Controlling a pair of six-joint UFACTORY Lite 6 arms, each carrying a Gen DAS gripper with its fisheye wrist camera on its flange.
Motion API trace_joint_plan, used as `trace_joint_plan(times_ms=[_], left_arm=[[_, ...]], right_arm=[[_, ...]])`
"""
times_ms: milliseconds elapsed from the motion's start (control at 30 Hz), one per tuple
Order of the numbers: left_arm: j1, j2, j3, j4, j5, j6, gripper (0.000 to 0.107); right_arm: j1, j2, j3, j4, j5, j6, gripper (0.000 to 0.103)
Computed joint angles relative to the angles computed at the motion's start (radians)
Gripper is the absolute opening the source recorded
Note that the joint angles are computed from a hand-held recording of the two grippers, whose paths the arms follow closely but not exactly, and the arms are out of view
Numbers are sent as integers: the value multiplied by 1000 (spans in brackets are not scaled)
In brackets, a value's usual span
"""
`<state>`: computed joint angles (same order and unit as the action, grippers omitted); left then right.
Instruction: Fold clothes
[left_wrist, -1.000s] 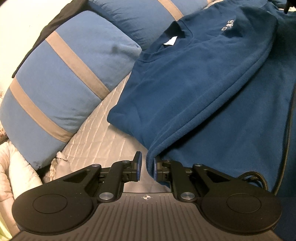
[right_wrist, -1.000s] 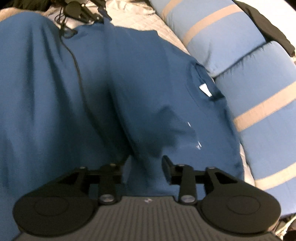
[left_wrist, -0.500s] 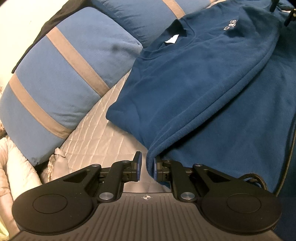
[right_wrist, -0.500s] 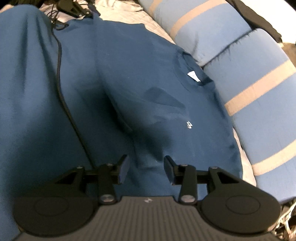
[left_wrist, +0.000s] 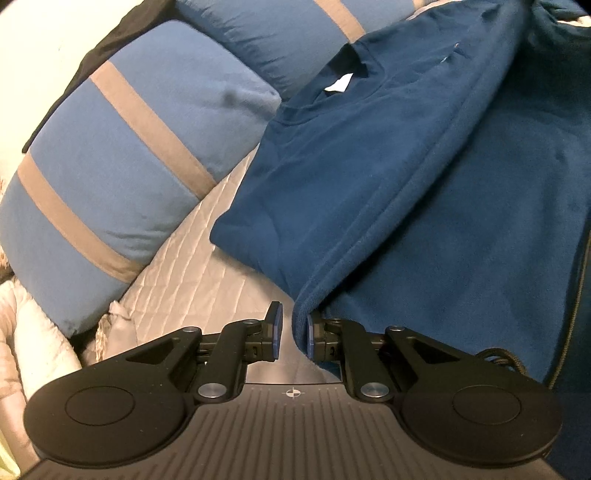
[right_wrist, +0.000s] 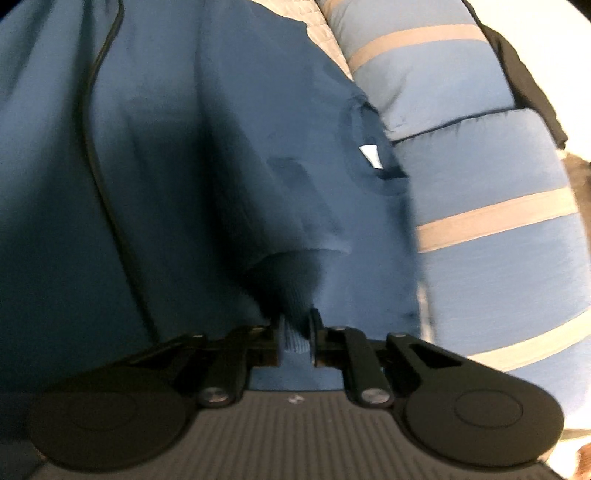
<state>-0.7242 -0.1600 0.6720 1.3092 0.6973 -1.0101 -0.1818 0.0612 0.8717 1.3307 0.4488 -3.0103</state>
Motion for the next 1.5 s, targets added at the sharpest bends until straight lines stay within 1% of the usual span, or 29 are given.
trace_joint_plan(times_ms=[33, 100, 167, 233, 267, 333, 400, 433, 467, 500, 533, 567, 600, 633, 667, 700, 767, 867, 933, 1067, 1100, 1200, 1267, 1300, 1333, 1400, 1500], left_arm=[[-6, 0, 0, 5, 1, 4, 15], [-26, 10, 0, 20, 24, 12, 16], [-46, 26, 0, 37, 51, 18, 19], [-55, 38, -4, 47, 83, 16, 29], [-53, 33, -6, 46, 88, 12, 32], [-50, 22, -10, 44, 98, 3, 44], [-46, 10, -14, 42, 107, -4, 49], [-42, 0, -12, 31, 106, 3, 52], [-40, -14, -11, 17, 105, 12, 53], [-41, -29, -14, 11, 105, 15, 55], [-42, -43, -16, 4, 106, 18, 57], [-44, -59, -19, -3, 106, 22, 57], [-45, -82, -23, -15, 103, 27, 58], [-49, -100, -25, -31, 102, 33, 58], [-52, -123, -27, -56, 99, 50, 58], [-57, -149, -29, -89, 97, 78, 58], [-70, -200, -32, -158, 101, 137, 59], [-91, -282, -33, -238, 147, 202, 59], [-101, -337, -26, -289, 184, 244, 60], [-10, -411, 80, -455, 235, 413, 60], [25, -417, 130, -505, 254, 471, 60], [106, -399, 299, -576, 324, 603, 60], [148, -378, 432, -602, 352, 646, 61], [170, -361, 505, -616, 366, 668, 63], [193, -340, 581, -630, 378, 686, 68], [218, -295, 734, -645, 381, 672, 72], [238, -203, 951, -675, 380, 621, 73]], right_arm=[[-12, -17, 17, -57, 6, 39, 11], [-24, -39, 61, -231, 29, 203, 11], [-23, -57, 63, -329, 33, 281, 11], [-12, -63, 54, -423, 31, 363, 11], [-1, -59, 45, -472, 27, 411, 11], [15, -46, 33, -556, 32, 506, 12], [21, -24, 34, -587, 39, 562, 12], [17, -13, 43, -582, 48, 576, 19], [12, -2, 53, -577, 57, 590, 37], [8, 9, 62, -572, 67, 603, 41], [4, 20, 71, -567, 76, 618, 52], [-11, 22, 84, -544, 95, 613, 65], [-28, 23, 98, -520, 115, 606, 71], [-48, 21, 113, -495, 144, 606, 80], [-67, 20, 129, -473, 174, 609, 85], [-86, 24, 153, -464, 206, 632, 88], [-123, 37, 197, -443, 260, 677, 98], [-183, 48, 247, -402, 326, 728, 102], [-216, 55, 280, -385, 344, 778, 103], [-285, 85, 359, -349, 387, 878, 103], [-298, 98, 389, -345, 395, 918, 103], [-327, 136, 466, -294, 398, 1009, 103], [-340, 164, 518, -250, 390, 1066, 103], [-341, 182, 543, -230, 383, 1088, 103], [-346, 200, 572, -209, 381, 1114, 103], [-353, 228, 622, -168, 371, 1165, 103], [-373, 281, 730, -106, 376, 1256, 103]])
